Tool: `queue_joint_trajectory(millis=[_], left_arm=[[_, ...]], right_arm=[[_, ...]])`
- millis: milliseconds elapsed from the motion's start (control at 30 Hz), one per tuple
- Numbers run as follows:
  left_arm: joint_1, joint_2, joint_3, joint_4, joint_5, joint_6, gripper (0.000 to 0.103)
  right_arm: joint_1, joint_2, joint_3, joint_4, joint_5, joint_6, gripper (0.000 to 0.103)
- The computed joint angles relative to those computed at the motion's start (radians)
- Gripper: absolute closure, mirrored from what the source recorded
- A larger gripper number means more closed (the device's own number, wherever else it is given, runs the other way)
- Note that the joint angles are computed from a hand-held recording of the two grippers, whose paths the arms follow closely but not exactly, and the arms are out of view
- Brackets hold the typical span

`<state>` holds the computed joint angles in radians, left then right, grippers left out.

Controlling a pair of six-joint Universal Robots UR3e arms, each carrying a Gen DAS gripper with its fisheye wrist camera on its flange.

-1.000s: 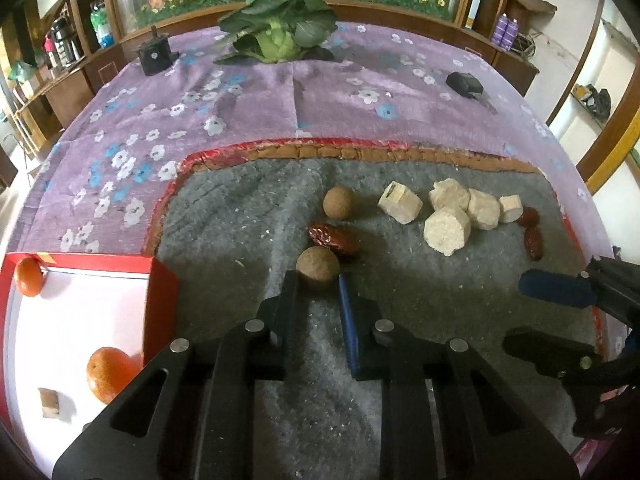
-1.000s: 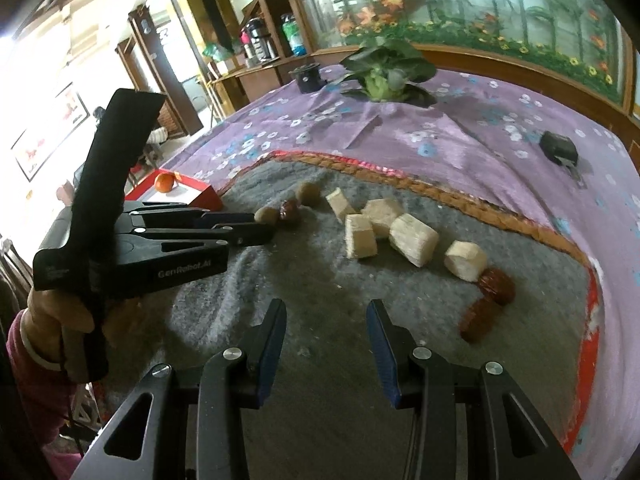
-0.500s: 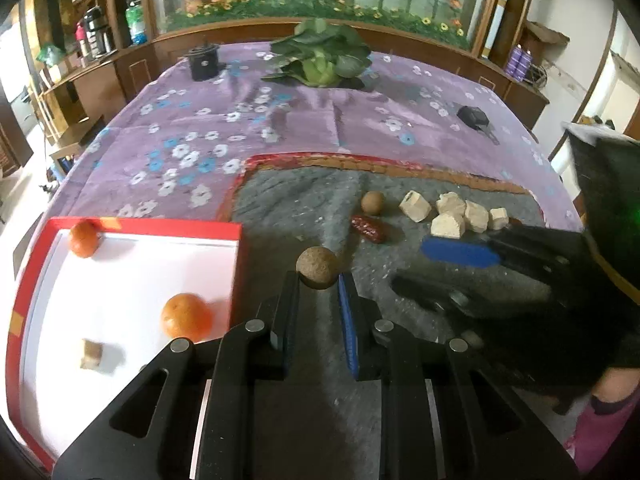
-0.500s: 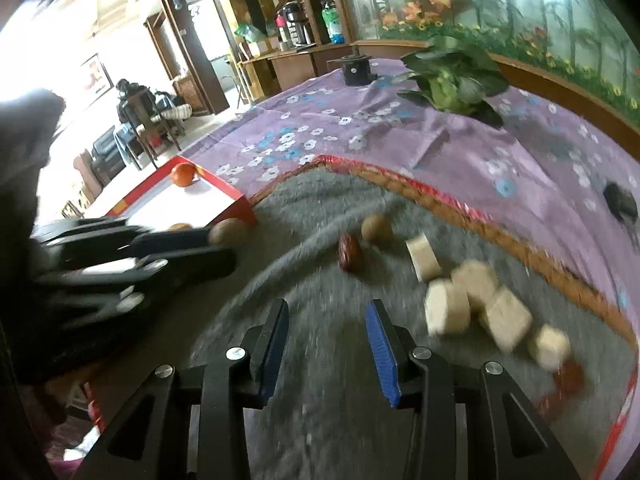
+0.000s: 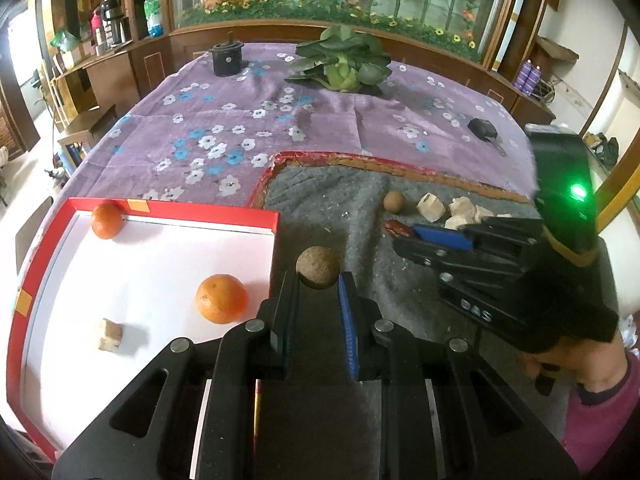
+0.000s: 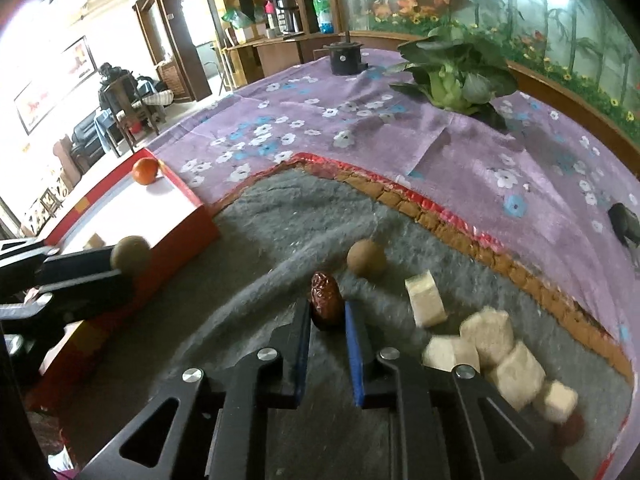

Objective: Organize fruits
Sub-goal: 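Grasp a brown nut with the left tool while the right tool grasps a red date, then carry the nut and red date into the tray and release both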

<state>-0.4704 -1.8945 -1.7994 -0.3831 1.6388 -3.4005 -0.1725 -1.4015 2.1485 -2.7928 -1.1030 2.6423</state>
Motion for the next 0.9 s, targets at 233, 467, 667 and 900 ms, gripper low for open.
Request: queue_joint_trajectory(millis=[233,467,667,900], left_arm=[[0.004,0.071,-0.078,0.022,0.003,-0.005,0.084],[0.05,0.231,-0.245,0.03,0.025,-0.016,0.084],[0.11,0.358,-0.379,0.031,0.036,-0.015,0.084],[0.182,0.44,-0.496,0.044,0.043,-0.007,0.084]], right_arm=[[-0.086,-0.261,0.17,0.116,0.107,-0.033,0.087],[-0.04,-0.409,0.217,0.203,0.161,-0.023,0.087],[0.104,-0.364,0.18,0.144,0.14,0.054,0.087],[0.282,-0.228,0.084,0.064,0.09,0.144,0.087]])
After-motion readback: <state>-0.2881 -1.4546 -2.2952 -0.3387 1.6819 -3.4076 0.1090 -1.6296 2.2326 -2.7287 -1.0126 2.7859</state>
